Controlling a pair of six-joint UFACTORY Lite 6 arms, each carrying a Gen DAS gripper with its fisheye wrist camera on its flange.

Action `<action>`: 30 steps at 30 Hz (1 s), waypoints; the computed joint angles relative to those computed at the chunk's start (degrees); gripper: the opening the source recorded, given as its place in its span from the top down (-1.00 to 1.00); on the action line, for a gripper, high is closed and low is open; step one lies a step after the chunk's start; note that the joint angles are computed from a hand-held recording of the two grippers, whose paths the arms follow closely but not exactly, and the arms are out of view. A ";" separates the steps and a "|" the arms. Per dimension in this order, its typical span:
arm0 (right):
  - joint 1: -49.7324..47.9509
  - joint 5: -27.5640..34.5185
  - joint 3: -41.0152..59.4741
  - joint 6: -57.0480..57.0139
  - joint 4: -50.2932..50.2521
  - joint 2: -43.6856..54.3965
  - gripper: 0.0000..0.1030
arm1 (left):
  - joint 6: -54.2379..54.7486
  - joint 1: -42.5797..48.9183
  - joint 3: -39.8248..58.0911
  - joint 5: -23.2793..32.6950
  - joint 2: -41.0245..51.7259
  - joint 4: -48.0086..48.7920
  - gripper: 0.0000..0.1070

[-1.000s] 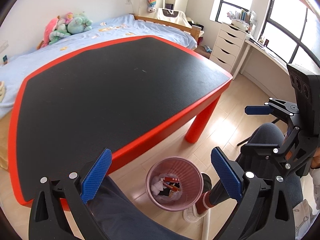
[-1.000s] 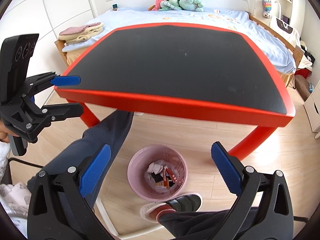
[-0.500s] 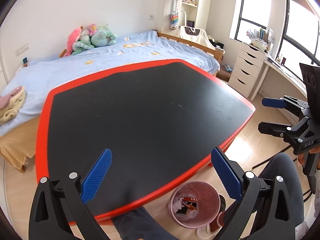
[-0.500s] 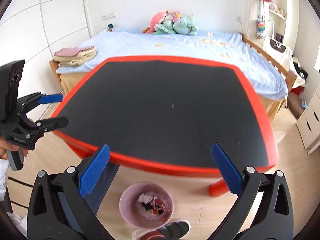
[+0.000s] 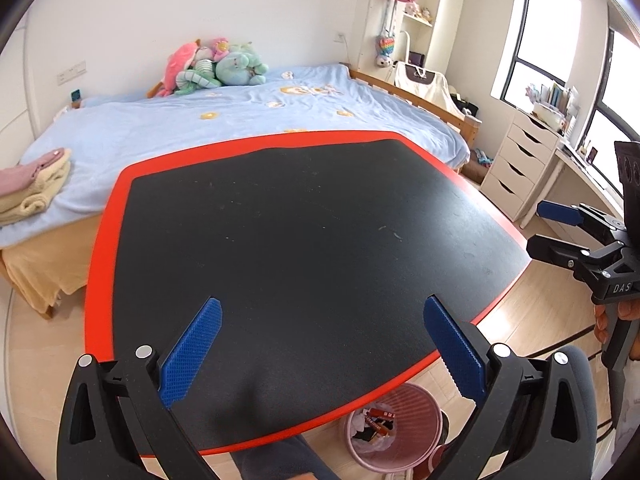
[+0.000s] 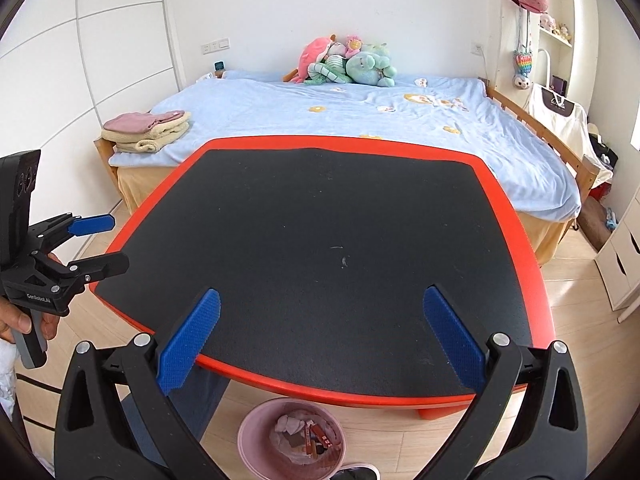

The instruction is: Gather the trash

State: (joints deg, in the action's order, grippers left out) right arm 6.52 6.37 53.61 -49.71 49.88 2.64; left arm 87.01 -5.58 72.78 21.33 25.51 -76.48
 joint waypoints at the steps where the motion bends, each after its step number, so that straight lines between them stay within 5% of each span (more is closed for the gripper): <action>1: 0.02 0.00 0.29 -0.01 -0.11 0.35 -0.94 | -0.01 0.07 -0.25 -0.04 -0.19 -0.13 -0.81; 30: 1.50 -0.59 1.52 5.69 -5.40 2.86 -0.94 | 5.12 -1.35 -2.22 -3.30 -2.00 -6.37 -0.81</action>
State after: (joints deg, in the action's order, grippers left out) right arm 8.02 5.77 55.12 -44.03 44.48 5.50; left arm 92.13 -6.93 70.56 18.03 23.51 -82.84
